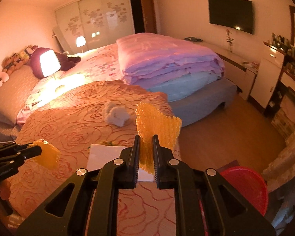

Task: Collect trash
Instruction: 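Carry both yellow foam sleeves in the two tools over the red basket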

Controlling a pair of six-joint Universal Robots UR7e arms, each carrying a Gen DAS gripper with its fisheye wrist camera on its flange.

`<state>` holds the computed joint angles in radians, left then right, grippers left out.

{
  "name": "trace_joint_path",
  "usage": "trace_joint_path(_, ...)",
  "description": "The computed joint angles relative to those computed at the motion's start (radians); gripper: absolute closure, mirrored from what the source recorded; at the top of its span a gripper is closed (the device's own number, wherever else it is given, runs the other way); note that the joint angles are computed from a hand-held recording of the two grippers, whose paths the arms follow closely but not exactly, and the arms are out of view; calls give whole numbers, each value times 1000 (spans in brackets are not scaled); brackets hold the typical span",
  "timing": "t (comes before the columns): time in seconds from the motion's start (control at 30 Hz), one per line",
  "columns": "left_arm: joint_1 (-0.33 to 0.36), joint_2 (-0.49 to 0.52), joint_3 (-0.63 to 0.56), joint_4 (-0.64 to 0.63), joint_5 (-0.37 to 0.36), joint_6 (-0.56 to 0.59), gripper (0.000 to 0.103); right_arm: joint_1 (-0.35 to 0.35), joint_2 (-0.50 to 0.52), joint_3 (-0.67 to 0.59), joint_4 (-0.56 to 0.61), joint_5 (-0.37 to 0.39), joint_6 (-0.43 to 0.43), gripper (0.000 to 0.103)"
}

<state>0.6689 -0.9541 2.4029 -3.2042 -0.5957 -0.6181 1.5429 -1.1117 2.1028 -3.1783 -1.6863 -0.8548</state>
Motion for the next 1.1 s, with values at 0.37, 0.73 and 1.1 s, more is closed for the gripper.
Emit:
trace_joint_path(0.37, -15, 88, -130, -79, -62, 219, 86, -69, -54, 25, -53, -17, 26, 90)
trace_joint_path(0.73, 17, 243, -336, -63, -230, 400, 86, -146, -108, 39, -99, -42, 55, 90)
trace_joint_path(1.1, 51, 406, -538, 81, -358, 480, 86, -228, -133, 45, -107, -62, 78, 90)
